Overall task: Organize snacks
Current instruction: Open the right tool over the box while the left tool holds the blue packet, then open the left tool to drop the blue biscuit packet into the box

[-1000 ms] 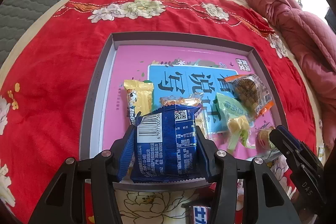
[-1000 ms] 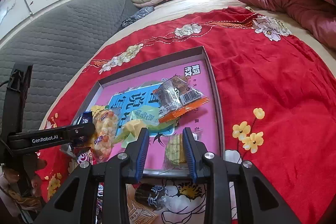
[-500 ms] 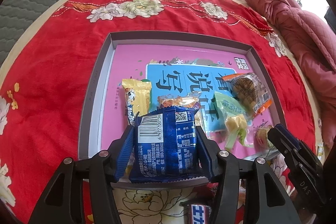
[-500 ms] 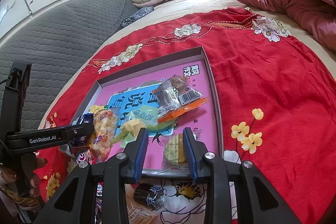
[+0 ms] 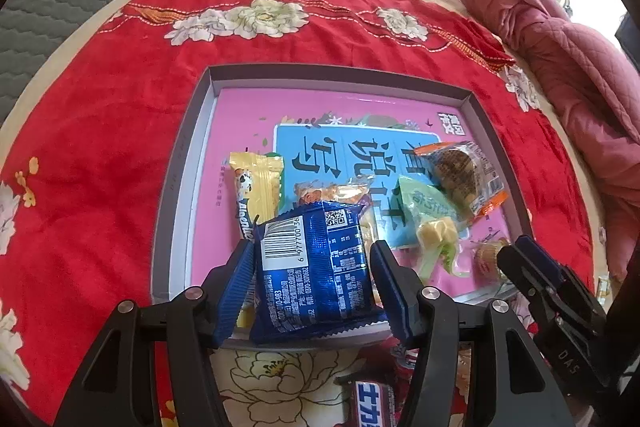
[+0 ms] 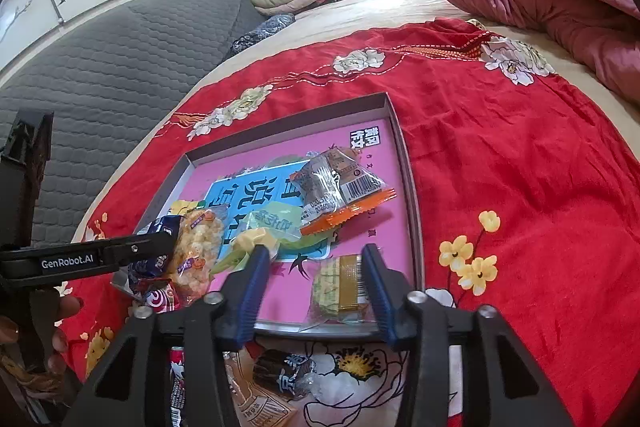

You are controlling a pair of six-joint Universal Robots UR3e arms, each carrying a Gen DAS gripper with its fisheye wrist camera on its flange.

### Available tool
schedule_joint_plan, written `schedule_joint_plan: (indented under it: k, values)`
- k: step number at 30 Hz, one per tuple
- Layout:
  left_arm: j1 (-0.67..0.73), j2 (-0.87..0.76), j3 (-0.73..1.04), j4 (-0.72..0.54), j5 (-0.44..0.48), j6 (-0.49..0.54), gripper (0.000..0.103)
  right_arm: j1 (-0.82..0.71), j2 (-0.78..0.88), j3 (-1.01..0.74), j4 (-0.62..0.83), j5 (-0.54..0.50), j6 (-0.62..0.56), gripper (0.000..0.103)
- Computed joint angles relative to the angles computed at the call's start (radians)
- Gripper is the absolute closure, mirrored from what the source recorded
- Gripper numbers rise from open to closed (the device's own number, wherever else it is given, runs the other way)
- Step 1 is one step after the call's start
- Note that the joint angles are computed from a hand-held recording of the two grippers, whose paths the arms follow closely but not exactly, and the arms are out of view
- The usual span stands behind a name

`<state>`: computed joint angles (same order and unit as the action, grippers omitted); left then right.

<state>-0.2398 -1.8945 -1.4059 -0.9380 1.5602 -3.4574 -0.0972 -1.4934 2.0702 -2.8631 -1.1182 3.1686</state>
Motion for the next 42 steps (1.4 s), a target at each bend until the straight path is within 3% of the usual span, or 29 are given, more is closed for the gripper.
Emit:
schedule_joint_plan:
  k: [8, 24, 29, 42]
  values:
    - [-0.002, 0.023, 0.003, -0.009, 0.003, -0.002, 0.036, 0.003, -0.003, 0.001, -0.007, -0.006, -0.005, 0.049]
    - [0.002, 0.090, -0.010, -0.041, 0.020, -0.005, 0.035, 0.004, -0.019, 0.018, -0.059, -0.009, -0.003, 0.035]
    - [0.001, 0.112, -0.014, -0.052, 0.024, -0.006, 0.035, 0.003, -0.040, 0.040, -0.100, 0.010, -0.013, 0.021]
    - [-0.013, 0.159, -0.027, -0.078, 0.024, 0.002, 0.035, 0.044, -0.094, 0.060, -0.146, -0.012, -0.063, 0.008]
